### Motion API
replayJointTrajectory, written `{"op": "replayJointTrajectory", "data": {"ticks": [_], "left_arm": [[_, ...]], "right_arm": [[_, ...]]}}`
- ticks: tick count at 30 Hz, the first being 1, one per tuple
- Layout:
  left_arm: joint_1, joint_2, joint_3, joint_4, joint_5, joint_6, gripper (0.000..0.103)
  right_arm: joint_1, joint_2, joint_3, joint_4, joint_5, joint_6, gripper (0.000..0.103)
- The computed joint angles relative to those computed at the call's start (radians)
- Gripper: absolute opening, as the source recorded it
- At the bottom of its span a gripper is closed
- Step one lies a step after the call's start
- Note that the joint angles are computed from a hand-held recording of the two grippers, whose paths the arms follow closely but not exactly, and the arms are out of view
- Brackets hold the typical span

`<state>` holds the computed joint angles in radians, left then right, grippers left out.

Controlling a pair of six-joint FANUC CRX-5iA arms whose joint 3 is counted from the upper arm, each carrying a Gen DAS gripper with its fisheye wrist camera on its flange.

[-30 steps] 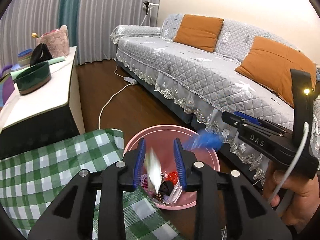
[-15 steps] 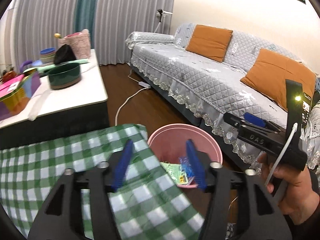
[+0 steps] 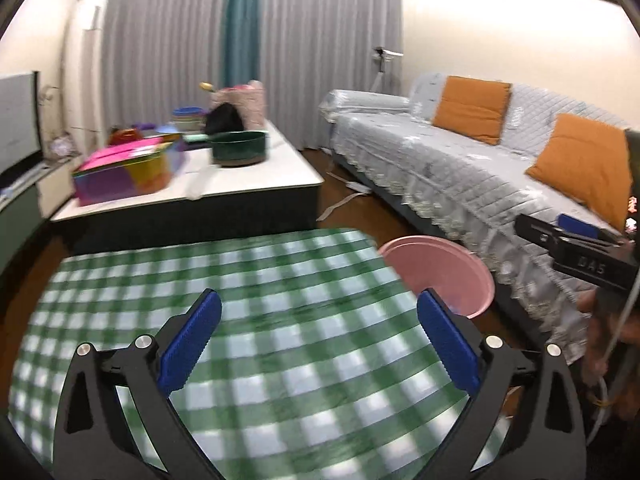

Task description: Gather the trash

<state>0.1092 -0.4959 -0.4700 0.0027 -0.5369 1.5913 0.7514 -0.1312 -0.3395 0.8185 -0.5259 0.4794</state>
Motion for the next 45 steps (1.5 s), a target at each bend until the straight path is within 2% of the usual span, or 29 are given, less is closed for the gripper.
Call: {"op": "replayJointTrajectory", "data": {"ticks": [6, 11, 15, 21, 45], "left_arm": [[0.071, -0.097, -0.049, 0.029, -0.089, 0.003, 0.095], [0.112, -0.156, -0.090, 0.050, -0.112, -0.016, 0.095], [0.094, -0.141, -0.080, -0.006, -0.111, 0.046, 0.095], [0.100, -0.130, -0.084, -0.011, -0.115, 0.070, 0.095], [0.107, -0.101, -0.072, -0.032, -0.124, 0.115, 0.095]], "right_arm": [[0.077, -0.070, -0.082, 0.027, -0.028, -0.066, 0.098], [0.130, -0.103, -0.123, 0.006, -0.067, -0.093, 0.098], [0.120, -0.077, -0.120, 0.050, -0.057, -0.124, 0.098], [0.114, -0.057, -0.113, 0.066, -0.059, -0.129, 0.098], [0.104, -0.014, -0.083, 0.069, -0.050, -0.123, 0.098]]}}
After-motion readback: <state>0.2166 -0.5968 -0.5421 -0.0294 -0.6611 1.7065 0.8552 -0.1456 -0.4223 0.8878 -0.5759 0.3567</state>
